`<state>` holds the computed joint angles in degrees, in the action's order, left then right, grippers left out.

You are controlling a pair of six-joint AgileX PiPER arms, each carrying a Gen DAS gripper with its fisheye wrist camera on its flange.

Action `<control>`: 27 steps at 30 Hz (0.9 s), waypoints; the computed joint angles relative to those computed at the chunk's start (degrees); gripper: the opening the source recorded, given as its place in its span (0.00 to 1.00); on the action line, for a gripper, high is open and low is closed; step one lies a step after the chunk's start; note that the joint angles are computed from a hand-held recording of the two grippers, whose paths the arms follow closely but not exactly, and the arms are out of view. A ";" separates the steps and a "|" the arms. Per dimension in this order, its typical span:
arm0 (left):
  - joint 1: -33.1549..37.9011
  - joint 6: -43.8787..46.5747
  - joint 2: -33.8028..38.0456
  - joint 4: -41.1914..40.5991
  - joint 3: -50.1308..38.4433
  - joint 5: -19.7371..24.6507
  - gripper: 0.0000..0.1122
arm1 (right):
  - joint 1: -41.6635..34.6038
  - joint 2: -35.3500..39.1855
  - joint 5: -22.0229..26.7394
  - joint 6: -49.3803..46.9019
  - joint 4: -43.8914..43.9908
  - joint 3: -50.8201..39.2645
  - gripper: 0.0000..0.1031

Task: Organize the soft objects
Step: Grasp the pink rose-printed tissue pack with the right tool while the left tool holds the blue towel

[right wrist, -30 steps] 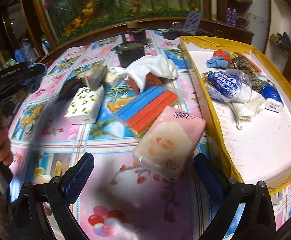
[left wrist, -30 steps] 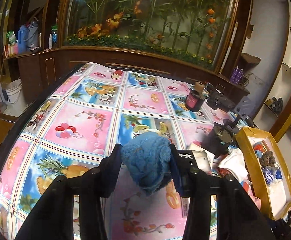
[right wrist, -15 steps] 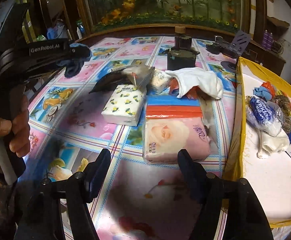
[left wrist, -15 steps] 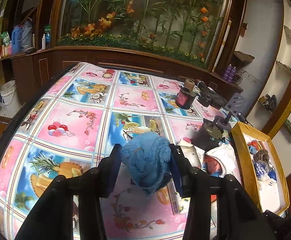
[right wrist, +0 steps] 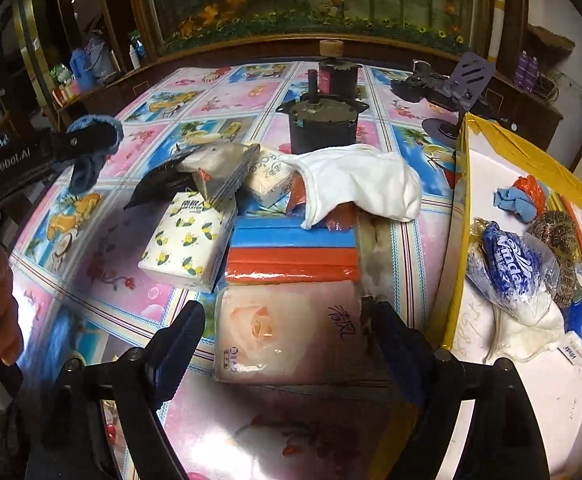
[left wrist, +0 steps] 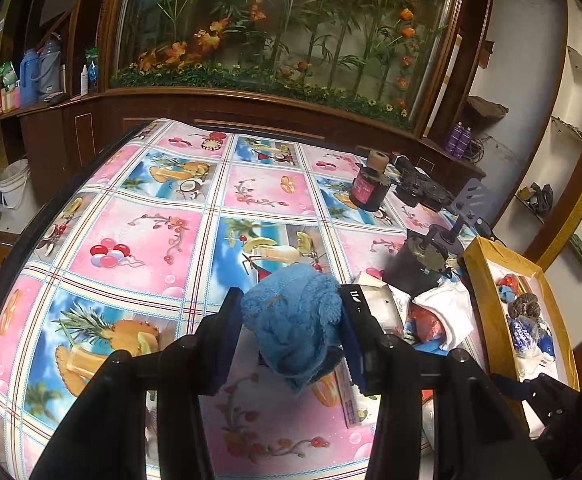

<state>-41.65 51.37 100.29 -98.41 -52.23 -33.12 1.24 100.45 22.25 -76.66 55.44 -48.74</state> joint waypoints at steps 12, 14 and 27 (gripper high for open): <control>-0.16 -1.77 0.22 3.20 0.13 0.88 0.39 | -4.87 -5.74 12.38 -12.58 8.63 3.29 0.69; -0.43 -2.06 0.38 4.05 -0.04 1.14 0.39 | -6.53 -8.89 15.27 -18.00 14.60 4.45 0.70; -2.02 7.08 7.19 0.11 -6.01 4.48 0.39 | -5.76 4.88 12.19 -16.01 26.81 -7.47 0.70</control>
<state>-43.67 58.45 107.48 -98.30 -58.24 -28.64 -4.52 105.33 34.44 -92.67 82.25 -56.20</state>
